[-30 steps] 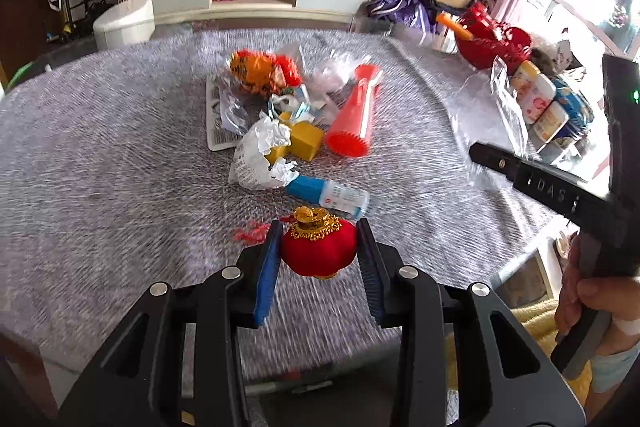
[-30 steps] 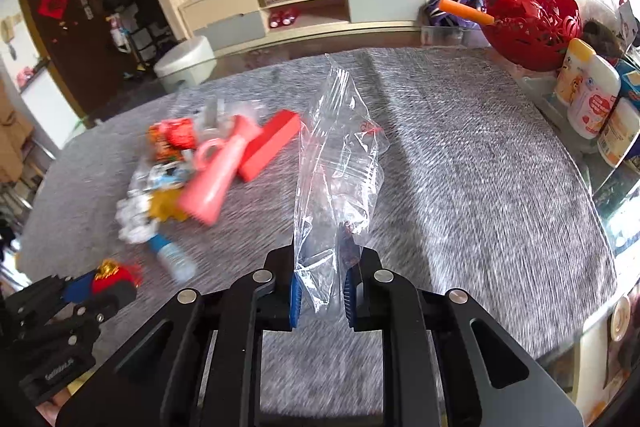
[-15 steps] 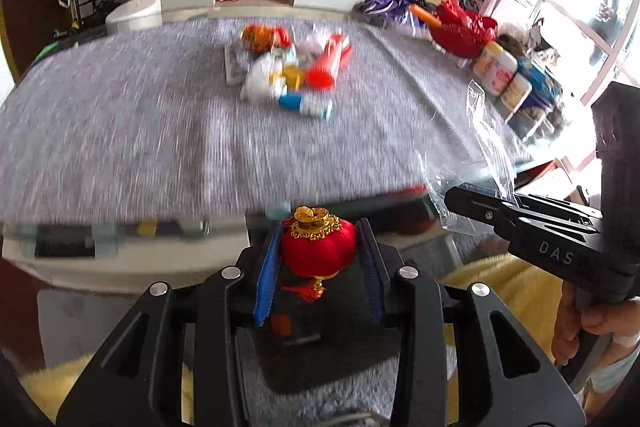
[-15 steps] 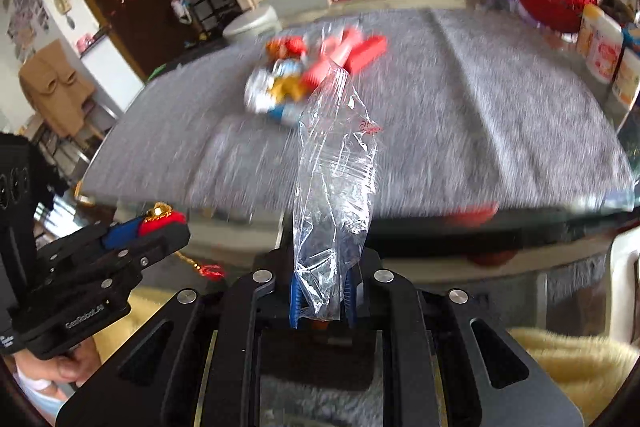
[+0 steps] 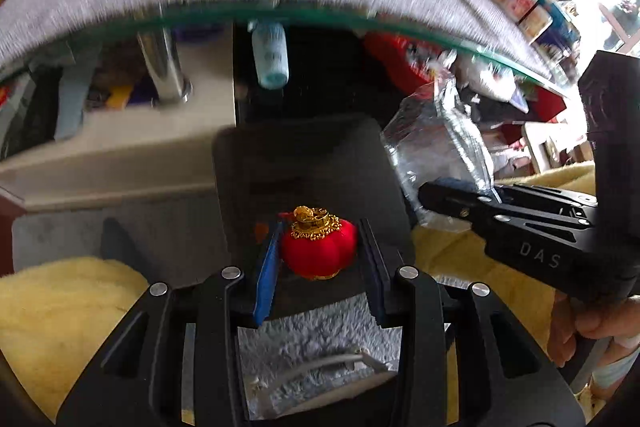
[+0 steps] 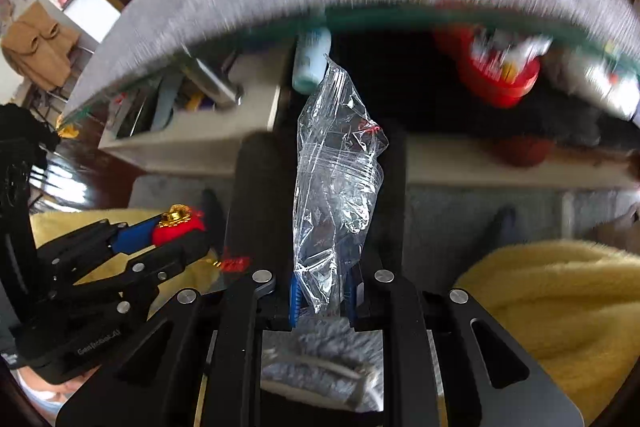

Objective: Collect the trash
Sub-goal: 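Carry both items down to the black bin and open both tools, then raise both open tools back over the table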

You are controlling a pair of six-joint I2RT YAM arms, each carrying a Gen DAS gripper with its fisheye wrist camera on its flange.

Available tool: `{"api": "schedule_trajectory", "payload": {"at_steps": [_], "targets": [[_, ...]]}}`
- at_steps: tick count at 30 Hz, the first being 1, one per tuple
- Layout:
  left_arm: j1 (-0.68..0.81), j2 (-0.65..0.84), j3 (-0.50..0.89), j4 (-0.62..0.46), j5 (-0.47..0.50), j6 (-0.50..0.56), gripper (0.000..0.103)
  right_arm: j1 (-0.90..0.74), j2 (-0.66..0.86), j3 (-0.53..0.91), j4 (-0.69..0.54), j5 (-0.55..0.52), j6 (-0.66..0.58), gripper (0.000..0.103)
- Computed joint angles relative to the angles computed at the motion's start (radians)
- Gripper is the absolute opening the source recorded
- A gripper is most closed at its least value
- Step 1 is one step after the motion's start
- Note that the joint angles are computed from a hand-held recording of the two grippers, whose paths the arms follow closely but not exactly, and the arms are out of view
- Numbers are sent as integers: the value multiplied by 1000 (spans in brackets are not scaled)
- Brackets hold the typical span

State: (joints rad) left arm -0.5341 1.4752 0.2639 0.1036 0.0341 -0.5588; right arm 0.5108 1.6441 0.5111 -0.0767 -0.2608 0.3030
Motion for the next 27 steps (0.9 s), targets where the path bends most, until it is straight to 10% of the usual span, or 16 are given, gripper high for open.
{"api": "schedule_trajectory", "payload": {"at_steps": [11,19,27], "targets": [[39,249,7,167,77,8,35,9,168,58,57,4,27,21],[41,285,35,160,102,11,36,-24,168,71,46,-12,25,45],[39,237,51,102,62,22,73,-68,91,86,0,12,19,61]]}}
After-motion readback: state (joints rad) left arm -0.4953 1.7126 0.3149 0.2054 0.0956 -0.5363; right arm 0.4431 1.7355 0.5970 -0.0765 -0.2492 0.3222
